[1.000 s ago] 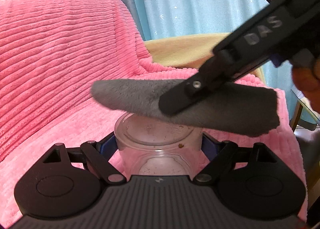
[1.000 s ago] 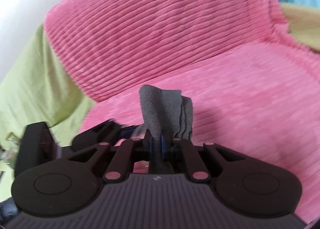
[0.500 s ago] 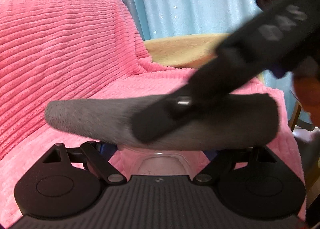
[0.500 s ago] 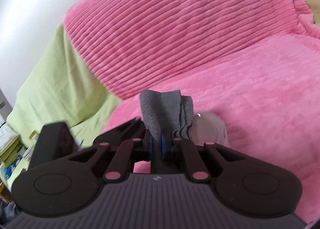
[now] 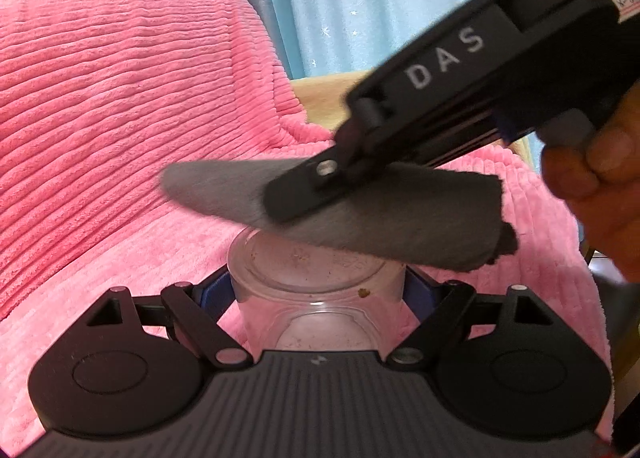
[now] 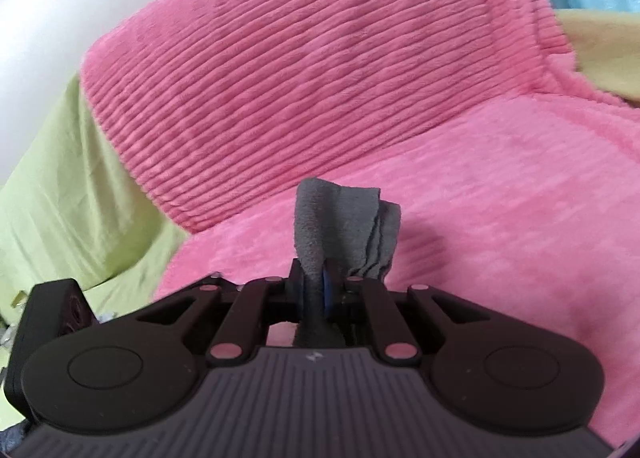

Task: Clean container
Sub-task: 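Wipe the cloth back and forth across the jar rim with the right gripper, then keep rubbing the grey cloth over the jar mouth with the right gripper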

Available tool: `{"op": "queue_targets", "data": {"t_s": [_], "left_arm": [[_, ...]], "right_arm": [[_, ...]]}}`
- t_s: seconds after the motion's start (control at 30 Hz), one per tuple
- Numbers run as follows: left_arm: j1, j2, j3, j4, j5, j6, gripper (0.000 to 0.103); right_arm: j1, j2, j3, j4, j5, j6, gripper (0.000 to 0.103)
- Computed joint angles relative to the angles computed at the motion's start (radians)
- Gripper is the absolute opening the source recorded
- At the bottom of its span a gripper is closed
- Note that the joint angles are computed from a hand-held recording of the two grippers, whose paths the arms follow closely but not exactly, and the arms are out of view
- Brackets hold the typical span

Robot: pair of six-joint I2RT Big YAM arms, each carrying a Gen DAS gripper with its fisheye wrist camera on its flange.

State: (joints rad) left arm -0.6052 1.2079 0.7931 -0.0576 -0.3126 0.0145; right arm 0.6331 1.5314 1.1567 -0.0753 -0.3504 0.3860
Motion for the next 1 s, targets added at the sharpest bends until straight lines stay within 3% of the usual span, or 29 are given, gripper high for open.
{"op": "queue_targets", "data": {"t_s": [0.17, 0.3, 0.47, 0.63, 0.8, 1.0], "left_arm": [[0.003, -0.001, 0.0, 0.002, 0.008, 0.005, 0.086], [0.005, -0.002, -0.001, 0.003, 0.014, 0.006, 0.086], [0.014, -0.004, -0.004, 0.006, 0.027, -0.006, 0.085], [0.016, -0.004, -0.003, 0.004, 0.028, -0.014, 0.085], [0.016, 0.0, 0.002, 0.0, 0.022, -0.014, 0.086], [0.016, 0.005, 0.006, 0.0, 0.012, -0.011, 0.086]], "right_arm": [[-0.002, -0.006, 0.0, -0.025, -0.107, -0.047, 0.007], [-0.016, -0.045, -0.029, -0.06, -0.142, -0.09, 0.007], [-0.026, -0.071, -0.056, -0.057, -0.103, -0.103, 0.006], [-0.007, -0.079, -0.061, -0.045, -0.006, -0.119, 0.006], [0.006, -0.054, -0.046, -0.01, 0.063, -0.08, 0.006], [0.003, 0.008, 0.008, 0.017, 0.032, -0.005, 0.007]]}}
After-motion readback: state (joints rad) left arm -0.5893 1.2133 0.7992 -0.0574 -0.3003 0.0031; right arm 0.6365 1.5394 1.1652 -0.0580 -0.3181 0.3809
